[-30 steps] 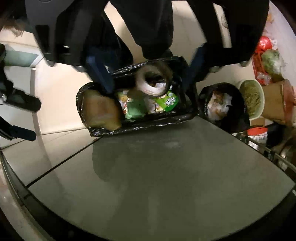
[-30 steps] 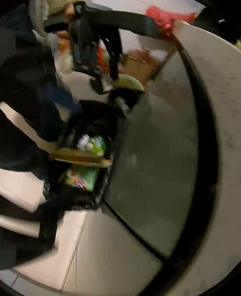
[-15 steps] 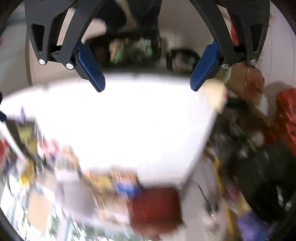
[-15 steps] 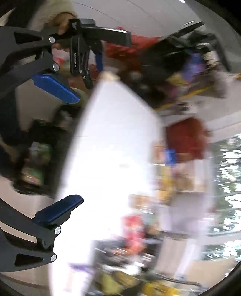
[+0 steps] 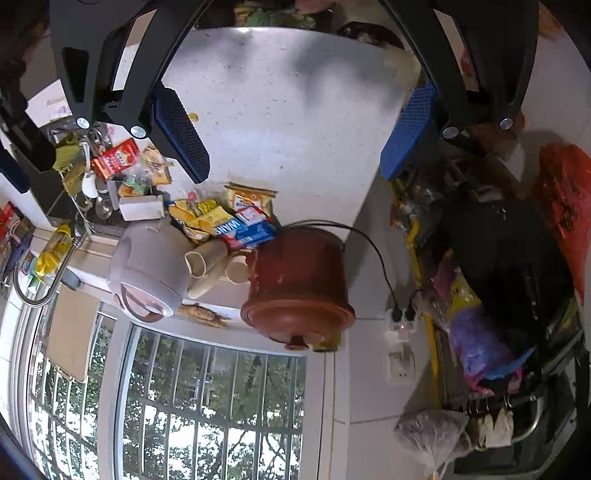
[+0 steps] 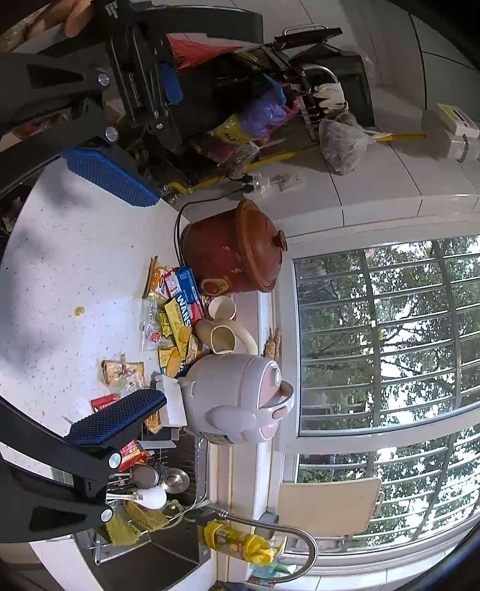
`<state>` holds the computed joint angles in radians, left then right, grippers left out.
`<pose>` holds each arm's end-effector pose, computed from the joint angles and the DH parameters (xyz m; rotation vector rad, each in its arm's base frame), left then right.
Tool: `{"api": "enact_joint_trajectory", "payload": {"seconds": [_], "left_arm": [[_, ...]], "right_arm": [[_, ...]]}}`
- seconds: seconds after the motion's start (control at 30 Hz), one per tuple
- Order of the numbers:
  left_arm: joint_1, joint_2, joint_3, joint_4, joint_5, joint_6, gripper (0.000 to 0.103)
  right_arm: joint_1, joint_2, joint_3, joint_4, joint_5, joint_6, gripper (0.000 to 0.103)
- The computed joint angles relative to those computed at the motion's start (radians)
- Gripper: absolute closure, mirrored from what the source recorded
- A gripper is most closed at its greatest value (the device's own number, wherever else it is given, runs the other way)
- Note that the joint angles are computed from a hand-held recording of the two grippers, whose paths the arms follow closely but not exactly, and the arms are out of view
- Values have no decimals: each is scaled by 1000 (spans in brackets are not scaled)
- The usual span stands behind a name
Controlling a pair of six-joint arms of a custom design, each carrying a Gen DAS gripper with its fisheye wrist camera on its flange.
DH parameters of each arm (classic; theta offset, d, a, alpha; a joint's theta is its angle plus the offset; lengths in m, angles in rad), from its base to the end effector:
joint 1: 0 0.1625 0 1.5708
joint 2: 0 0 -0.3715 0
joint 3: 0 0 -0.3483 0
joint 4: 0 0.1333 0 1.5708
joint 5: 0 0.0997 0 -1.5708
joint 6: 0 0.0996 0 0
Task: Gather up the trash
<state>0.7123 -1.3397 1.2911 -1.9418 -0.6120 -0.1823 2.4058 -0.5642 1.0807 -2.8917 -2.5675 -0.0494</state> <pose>-0.2739 -0.5203 0.5294 0.5237 2.2583 -1.0213 0.5707 -0.4497 0.2235 0.4753 -2.1792 1.3066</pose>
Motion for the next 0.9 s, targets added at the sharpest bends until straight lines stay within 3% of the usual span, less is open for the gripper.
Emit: {"api": "enact_joint_trajectory", "payload": {"seconds": [0.9], "left_arm": [[-6,7,10,-17,23,43,12]], "right_arm": [[6,13,-28,26,-58,35,5]]}}
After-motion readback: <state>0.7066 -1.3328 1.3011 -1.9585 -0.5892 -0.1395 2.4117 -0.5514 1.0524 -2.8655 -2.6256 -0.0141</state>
